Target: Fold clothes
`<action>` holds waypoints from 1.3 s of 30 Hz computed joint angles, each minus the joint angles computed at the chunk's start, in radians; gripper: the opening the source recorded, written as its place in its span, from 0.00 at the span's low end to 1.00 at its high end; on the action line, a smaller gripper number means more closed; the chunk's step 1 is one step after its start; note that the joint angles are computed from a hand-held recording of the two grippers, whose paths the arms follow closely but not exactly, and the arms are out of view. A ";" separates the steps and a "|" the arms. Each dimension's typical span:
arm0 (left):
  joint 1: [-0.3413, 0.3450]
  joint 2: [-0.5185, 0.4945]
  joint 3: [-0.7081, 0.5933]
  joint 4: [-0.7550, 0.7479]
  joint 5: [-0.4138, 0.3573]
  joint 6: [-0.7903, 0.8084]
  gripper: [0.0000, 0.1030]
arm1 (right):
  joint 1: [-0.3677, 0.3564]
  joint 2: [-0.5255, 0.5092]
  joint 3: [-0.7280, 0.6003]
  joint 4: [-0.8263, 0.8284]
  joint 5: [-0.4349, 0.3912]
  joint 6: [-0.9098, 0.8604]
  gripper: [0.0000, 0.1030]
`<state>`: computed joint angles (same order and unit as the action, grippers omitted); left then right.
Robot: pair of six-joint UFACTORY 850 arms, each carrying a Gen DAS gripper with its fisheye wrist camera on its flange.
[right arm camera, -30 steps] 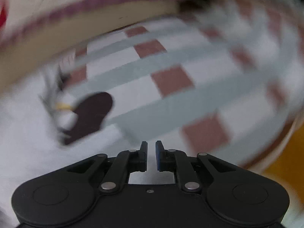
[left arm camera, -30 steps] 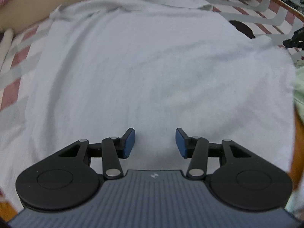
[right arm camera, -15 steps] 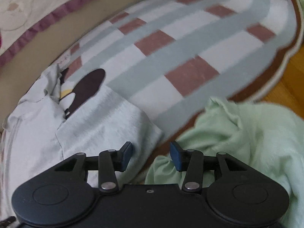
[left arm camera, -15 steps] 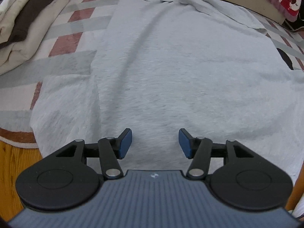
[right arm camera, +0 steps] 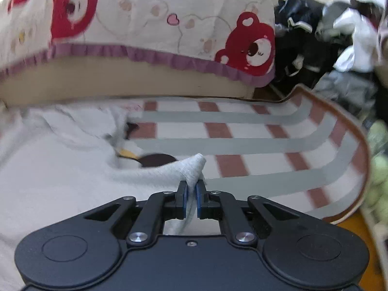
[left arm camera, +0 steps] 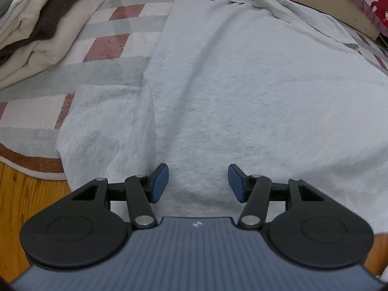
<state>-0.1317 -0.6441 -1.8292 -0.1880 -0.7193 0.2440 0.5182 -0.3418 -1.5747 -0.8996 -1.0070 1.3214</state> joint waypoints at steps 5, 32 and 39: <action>-0.001 0.013 0.011 0.042 0.008 -0.017 0.54 | -0.021 -0.038 -0.040 0.049 -0.028 -0.006 0.07; 0.153 0.107 0.140 -0.186 0.198 -0.159 0.71 | -0.098 -0.126 0.050 0.188 -0.020 -0.023 0.16; 0.211 0.097 0.167 -0.113 0.210 -0.354 0.71 | -0.042 -0.118 0.008 0.050 -0.096 -0.009 0.41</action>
